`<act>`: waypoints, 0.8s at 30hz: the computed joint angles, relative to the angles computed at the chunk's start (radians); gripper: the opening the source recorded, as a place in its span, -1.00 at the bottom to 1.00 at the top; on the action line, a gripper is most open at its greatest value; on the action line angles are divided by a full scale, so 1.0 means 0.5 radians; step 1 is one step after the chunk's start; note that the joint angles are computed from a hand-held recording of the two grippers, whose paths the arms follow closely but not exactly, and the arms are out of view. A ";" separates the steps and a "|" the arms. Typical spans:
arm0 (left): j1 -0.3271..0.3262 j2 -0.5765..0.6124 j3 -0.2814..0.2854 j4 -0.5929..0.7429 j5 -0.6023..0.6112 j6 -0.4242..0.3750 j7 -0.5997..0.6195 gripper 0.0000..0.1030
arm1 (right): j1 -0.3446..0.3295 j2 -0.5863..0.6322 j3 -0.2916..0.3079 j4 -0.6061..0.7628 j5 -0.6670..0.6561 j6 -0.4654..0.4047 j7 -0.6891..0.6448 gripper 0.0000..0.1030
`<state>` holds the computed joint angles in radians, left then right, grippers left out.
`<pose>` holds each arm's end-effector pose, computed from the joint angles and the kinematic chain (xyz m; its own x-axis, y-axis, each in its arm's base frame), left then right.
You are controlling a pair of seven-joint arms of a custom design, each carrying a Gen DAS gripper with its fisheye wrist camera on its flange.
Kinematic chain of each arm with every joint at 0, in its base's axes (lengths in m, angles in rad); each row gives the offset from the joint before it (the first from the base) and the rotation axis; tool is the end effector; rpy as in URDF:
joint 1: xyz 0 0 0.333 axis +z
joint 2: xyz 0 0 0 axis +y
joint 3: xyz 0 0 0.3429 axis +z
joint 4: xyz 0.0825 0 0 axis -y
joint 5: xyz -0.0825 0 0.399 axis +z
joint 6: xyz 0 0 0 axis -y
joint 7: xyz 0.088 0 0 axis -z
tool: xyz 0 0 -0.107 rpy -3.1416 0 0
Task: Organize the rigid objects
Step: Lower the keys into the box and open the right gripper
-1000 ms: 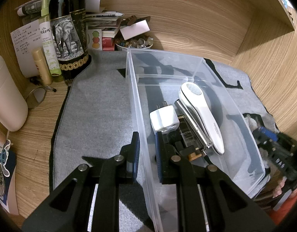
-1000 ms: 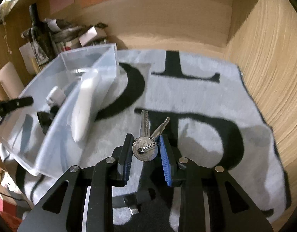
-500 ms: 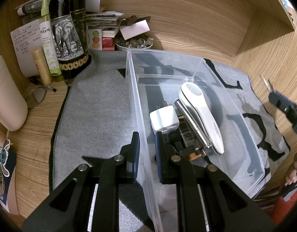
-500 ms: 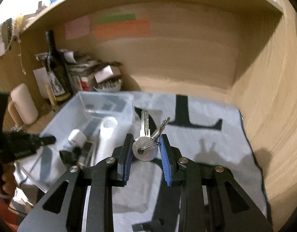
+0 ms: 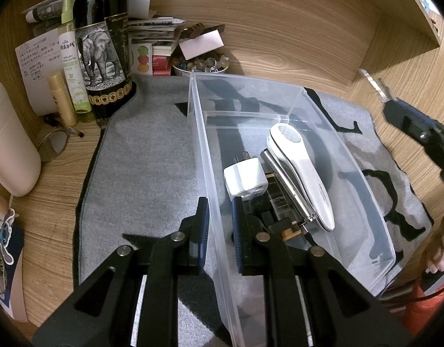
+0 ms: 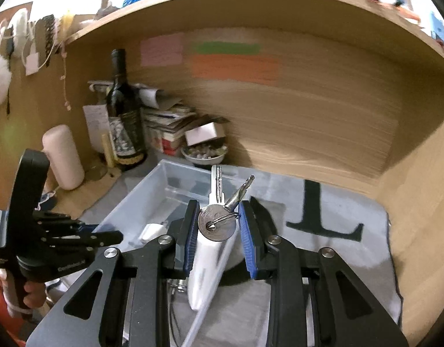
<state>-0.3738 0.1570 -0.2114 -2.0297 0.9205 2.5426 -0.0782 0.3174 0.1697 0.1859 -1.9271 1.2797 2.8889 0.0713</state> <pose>0.5182 -0.3497 0.4244 0.3212 -0.9342 0.1555 -0.7038 -0.3454 -0.6208 0.5926 0.2552 0.4795 0.7356 -0.6769 0.0269 -0.3479 -0.4115 -0.8424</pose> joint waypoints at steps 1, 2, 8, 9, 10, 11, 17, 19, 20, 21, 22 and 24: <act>0.001 0.000 0.002 -0.001 0.000 0.004 0.001 -0.73 | 0.015 0.013 -0.002 0.004 -0.063 -0.004 0.041 -0.51; 0.001 0.001 0.002 0.000 0.002 0.004 0.000 -0.73 | 0.020 0.019 -0.003 0.005 -0.108 -0.010 0.069 -0.51; -0.002 0.002 0.002 0.001 0.003 0.000 -0.004 -0.73 | 0.045 0.081 -0.004 0.020 -0.463 -0.069 0.325 -0.51; -0.002 0.004 0.002 0.003 0.005 0.000 -0.006 -0.73 | 0.041 0.089 0.004 0.020 -0.499 -0.073 0.336 -0.59; -0.002 0.005 0.003 0.004 0.005 0.002 -0.006 -0.73 | 0.040 0.097 0.009 0.021 -0.539 -0.075 0.358 -0.67; -0.003 0.004 0.002 0.003 0.003 0.000 -0.006 -0.73 | 0.041 0.100 0.005 0.019 -0.605 -0.100 0.404 -0.68; -0.005 0.007 0.003 0.006 0.005 -0.001 -0.006 -0.73 | 0.037 0.159 0.010 0.043 -0.857 -0.138 0.594 -0.68; -0.005 0.007 0.003 0.006 0.006 -0.002 -0.006 -0.73 | 0.023 0.164 0.018 0.046 -0.897 -0.159 0.634 -0.68; -0.005 0.007 0.003 0.006 0.007 -0.002 -0.006 -0.73 | 0.013 0.162 0.022 0.046 -0.903 -0.177 0.651 -0.68; -0.004 0.008 0.004 0.006 0.007 -0.001 -0.004 -0.73 | 0.003 0.161 0.028 0.047 -0.904 -0.188 0.655 -0.68; -0.004 0.007 0.004 0.005 0.007 0.001 -0.006 -0.73 | -0.005 0.157 0.029 0.047 -0.902 -0.196 0.668 -0.67; -0.005 0.007 0.004 0.006 0.007 0.000 -0.009 -0.73 | -0.013 0.154 0.022 0.056 -0.925 -0.242 0.718 -0.62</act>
<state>-0.3762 0.1606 -0.2095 -2.0268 0.9238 2.5426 -0.0826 0.3111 0.2470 0.1969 -1.8990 0.8174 2.7677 0.4303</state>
